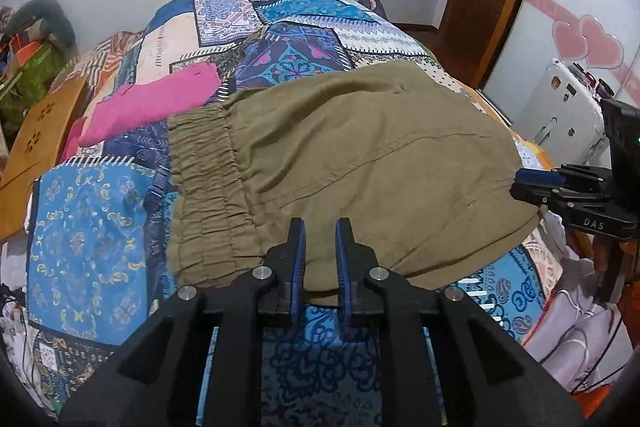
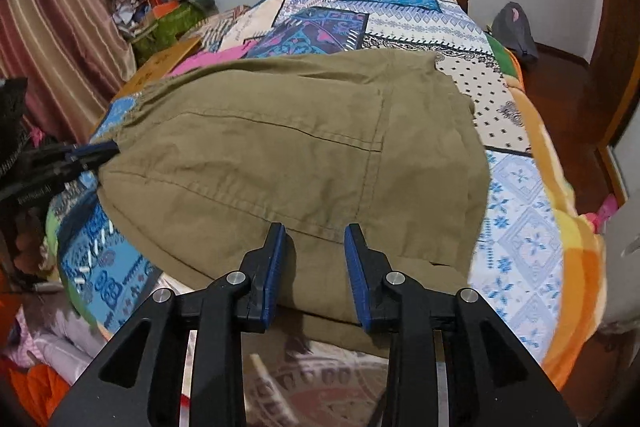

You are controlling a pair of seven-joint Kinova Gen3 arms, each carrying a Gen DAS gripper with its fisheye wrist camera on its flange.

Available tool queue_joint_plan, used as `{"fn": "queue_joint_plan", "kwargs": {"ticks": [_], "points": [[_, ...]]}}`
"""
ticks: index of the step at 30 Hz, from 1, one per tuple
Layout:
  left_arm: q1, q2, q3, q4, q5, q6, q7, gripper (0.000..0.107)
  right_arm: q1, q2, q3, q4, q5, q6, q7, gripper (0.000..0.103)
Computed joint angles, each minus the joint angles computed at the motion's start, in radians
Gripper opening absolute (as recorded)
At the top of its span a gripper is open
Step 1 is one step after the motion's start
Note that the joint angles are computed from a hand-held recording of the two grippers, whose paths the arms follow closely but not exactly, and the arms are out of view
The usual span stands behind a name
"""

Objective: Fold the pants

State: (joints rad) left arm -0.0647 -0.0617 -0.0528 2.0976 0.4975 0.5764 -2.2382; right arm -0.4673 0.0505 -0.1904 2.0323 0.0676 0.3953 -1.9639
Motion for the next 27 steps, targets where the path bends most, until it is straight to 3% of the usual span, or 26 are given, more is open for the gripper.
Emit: {"fn": "queue_joint_plan", "kwargs": {"ticks": [3,5,7,14,23,27], "points": [[-0.012,-0.01,-0.019,-0.035,0.0,0.039,-0.009,0.018,0.005,-0.007,0.008,-0.021,0.02,0.037,-0.005,0.028],[-0.012,-0.021,-0.041,-0.045,0.02,0.028,-0.032,0.052,0.025,-0.019,0.014,-0.028,-0.011,0.038,0.03,0.028],[-0.027,-0.033,-0.033,-0.044,0.018,-0.029,-0.023,0.062,0.043,-0.03,0.021,-0.031,-0.029,0.024,0.045,0.031],[-0.053,0.077,-0.004,-0.159,-0.142,-0.078,0.163,0.062,0.081,0.0,0.04,-0.096,0.009,-0.001,0.036,0.038],[-0.077,0.29,0.039,-0.33,-0.267,-0.004,0.303,0.062,0.126,0.136,0.075,-0.237,-0.002,0.014,0.114,0.04],[-0.102,0.367,0.068,-0.387,-0.268,0.04,0.321,0.063,0.121,0.211,0.104,-0.311,0.014,0.039,0.129,0.04]]}}
